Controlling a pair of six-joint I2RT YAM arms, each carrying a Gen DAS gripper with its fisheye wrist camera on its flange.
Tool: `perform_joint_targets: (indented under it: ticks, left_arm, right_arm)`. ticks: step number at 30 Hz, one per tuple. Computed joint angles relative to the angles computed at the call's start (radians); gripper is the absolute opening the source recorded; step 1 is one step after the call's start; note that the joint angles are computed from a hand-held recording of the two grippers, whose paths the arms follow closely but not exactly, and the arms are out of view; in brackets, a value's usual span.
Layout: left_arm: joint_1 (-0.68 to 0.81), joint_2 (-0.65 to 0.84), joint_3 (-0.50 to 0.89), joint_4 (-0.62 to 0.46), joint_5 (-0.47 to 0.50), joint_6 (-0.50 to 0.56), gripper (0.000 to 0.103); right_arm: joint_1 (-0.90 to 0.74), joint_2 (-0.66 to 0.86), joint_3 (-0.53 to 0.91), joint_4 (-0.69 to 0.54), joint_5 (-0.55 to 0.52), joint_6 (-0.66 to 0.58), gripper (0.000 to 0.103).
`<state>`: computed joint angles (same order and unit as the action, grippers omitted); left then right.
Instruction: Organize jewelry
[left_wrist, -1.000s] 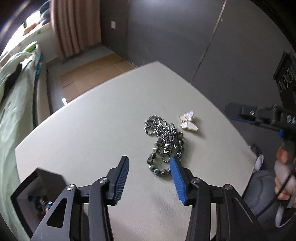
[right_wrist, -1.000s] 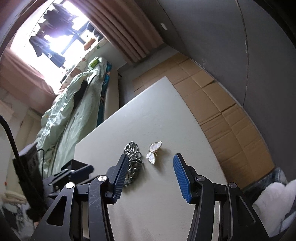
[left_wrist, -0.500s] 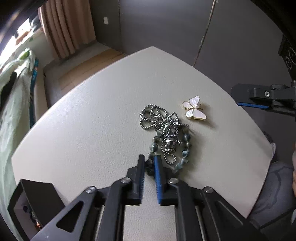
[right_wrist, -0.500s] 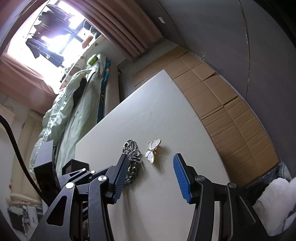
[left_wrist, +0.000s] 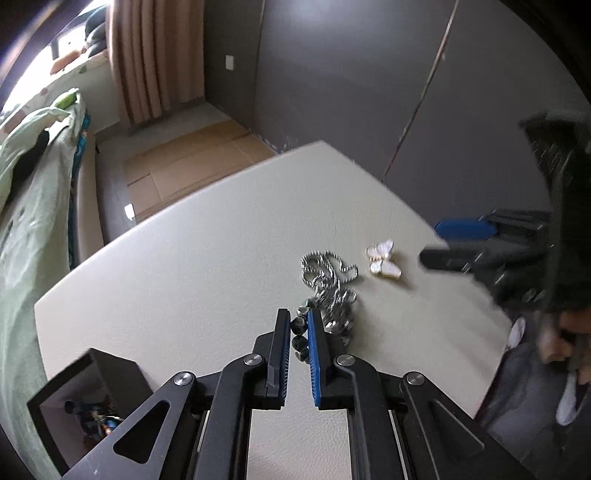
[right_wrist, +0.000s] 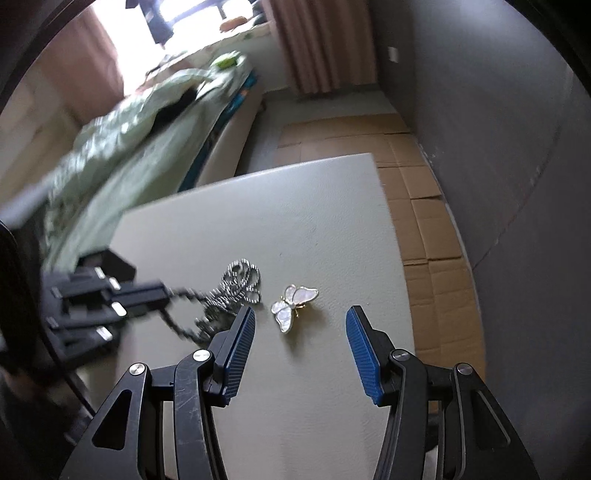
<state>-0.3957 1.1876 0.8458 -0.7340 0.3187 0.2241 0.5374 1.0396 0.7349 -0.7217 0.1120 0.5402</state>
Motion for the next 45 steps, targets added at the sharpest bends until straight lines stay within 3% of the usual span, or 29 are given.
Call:
perform_joint_targets:
  ticks: [4,9,13,16,23,27,30,34,38,42,45]
  left_arm:
    - [0.055,-0.019,0.026,-0.023,0.057,0.009,0.009]
    - [0.120,-0.032,0.064,-0.045,0.126,0.019,0.009]
    - [0.187,-0.033,0.092,-0.066,0.188,0.028,0.009]
    - [0.237,-0.032,0.111,-0.088,0.244,0.044,0.009]
    - [0.296,-0.014,0.130,-0.104,0.292,0.049,0.009]
    - [0.319,-0.012,0.142,-0.120,0.312,0.063,0.009]
    - [0.321,-0.016,0.143,-0.123,0.318,0.067,0.009]
    - [0.331,-0.021,0.141,-0.137,0.326,0.085,0.009]
    - [0.335,-0.019,0.145,-0.142,0.330,0.092,0.009]
    - [0.347,-0.017,0.150,-0.148,0.339,0.098,0.009]
    - [0.354,-0.016,0.151,-0.150,0.346,0.100,0.009]
  right_arm:
    - [0.022,0.084,0.047,-0.040,0.033,-0.100,0.052]
    - [-0.016,0.115,0.060,-0.021,-0.023,-0.229,0.053]
    - [-0.021,0.152,0.081,-0.008,-0.040,-0.318,0.064]
    - [-0.021,0.192,0.099,0.004,-0.064,-0.380,0.065]
    - [-0.019,0.292,0.115,0.032,-0.070,-0.465,0.065]
    - [-0.009,0.275,0.089,0.026,-0.072,-0.484,0.065]
    - [0.006,0.241,0.073,0.005,-0.089,-0.489,0.064]
    - [0.041,0.216,0.067,-0.027,-0.088,-0.482,0.054]
    - [0.070,0.221,0.083,-0.061,-0.045,-0.445,0.054]
    - [0.045,0.219,0.094,-0.086,-0.063,-0.339,0.054]
    - [0.045,0.208,0.113,-0.126,-0.081,-0.184,0.054]
